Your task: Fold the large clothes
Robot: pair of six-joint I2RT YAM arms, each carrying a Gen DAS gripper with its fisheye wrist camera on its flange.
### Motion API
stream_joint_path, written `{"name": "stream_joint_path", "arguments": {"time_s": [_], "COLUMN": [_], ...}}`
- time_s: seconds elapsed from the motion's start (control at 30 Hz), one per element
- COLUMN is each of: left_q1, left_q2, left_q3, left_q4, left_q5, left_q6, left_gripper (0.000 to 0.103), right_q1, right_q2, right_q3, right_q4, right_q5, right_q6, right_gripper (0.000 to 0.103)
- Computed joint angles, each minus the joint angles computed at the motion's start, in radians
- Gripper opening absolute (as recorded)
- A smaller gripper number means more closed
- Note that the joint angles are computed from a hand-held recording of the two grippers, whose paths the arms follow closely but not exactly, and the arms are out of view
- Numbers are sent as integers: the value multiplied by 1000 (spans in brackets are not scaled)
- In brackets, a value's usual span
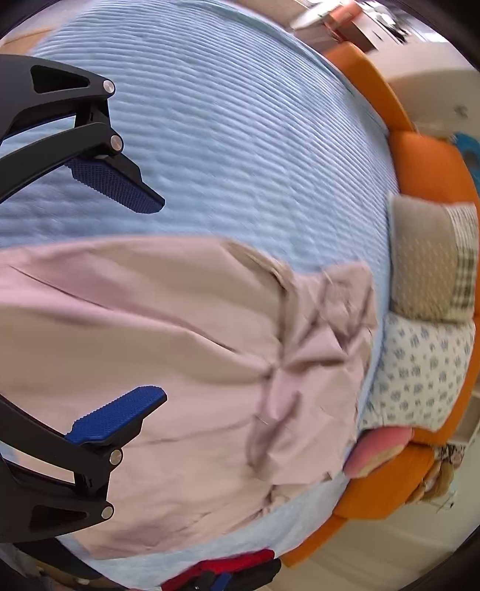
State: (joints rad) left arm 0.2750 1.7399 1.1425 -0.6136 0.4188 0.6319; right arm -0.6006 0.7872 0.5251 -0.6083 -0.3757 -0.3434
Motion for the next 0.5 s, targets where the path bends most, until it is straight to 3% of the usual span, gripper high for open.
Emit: {"name": "stream_joint_path", "arguments": {"time_s": [0.1,0.3,0.5], "left_q1": [91,161,140], "left_q2": [-4,29,137], "left_q3": [-35,-150,-157], "left_q4": [-71,21,-9], "left_q5": [-3,-72,-75], "left_q6": [91,136,139], "left_gripper": [96,96,96], "right_q1": [-172,-412,-478], "right_q2": [-87,-140,-164], "right_q3": [-15,-43,-69], "right_q4": [-136,-313,-373], "right_q5": [-87,-191,-224], "right_q6": [-112,-324,-375], "right_gripper": [89,89,89]}}
